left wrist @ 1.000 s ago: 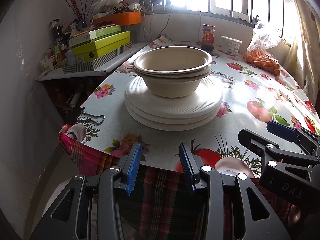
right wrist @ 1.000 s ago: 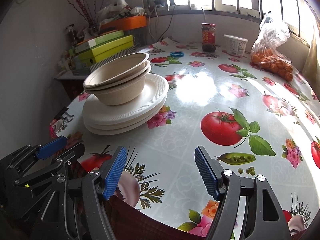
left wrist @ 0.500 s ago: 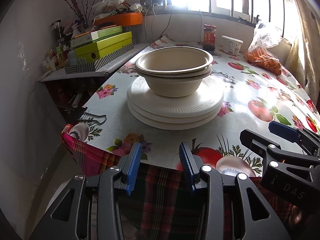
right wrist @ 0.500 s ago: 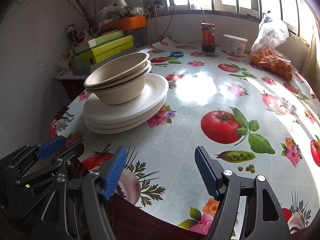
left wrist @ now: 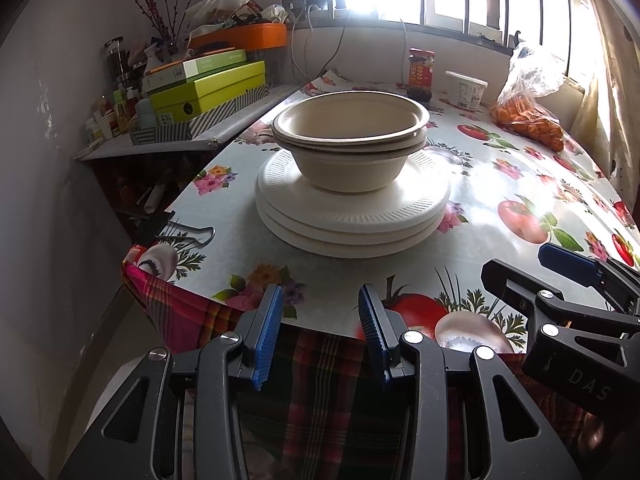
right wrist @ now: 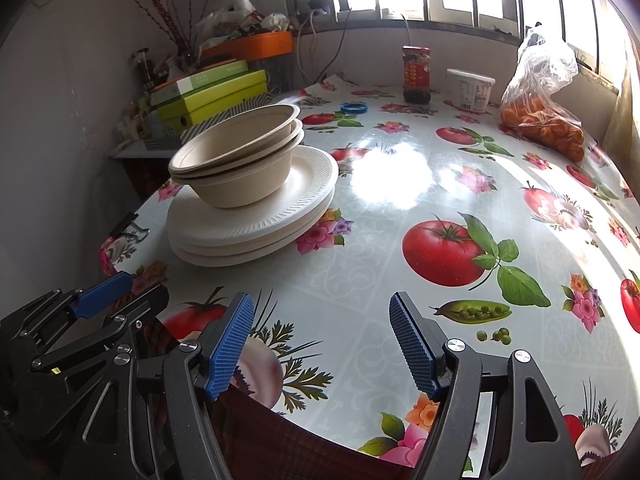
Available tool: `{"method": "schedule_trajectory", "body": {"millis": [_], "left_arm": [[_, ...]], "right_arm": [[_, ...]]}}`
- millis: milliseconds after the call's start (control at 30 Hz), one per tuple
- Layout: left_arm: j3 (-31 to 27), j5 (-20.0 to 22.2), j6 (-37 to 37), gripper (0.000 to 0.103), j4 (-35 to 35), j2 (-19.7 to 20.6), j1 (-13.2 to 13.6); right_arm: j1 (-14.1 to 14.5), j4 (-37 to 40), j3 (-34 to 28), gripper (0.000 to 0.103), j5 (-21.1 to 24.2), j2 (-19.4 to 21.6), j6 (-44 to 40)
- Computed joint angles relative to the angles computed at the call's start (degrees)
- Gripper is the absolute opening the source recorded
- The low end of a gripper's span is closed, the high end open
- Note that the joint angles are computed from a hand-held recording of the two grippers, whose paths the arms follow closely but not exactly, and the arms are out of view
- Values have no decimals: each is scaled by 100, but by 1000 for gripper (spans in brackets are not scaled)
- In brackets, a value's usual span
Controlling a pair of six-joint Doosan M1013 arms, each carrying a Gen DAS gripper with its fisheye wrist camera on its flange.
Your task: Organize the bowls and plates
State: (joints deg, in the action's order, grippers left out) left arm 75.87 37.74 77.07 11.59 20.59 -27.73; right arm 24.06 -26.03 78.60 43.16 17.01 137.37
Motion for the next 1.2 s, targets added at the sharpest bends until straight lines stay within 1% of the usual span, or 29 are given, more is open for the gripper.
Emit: {"method": "schedule_trajectory", "body": {"millis": [1200], "left_arm": [[-45,10,139,41,-135,40,29]], "right_arm": [[15,-25,-22,71,35,12,3]]}}
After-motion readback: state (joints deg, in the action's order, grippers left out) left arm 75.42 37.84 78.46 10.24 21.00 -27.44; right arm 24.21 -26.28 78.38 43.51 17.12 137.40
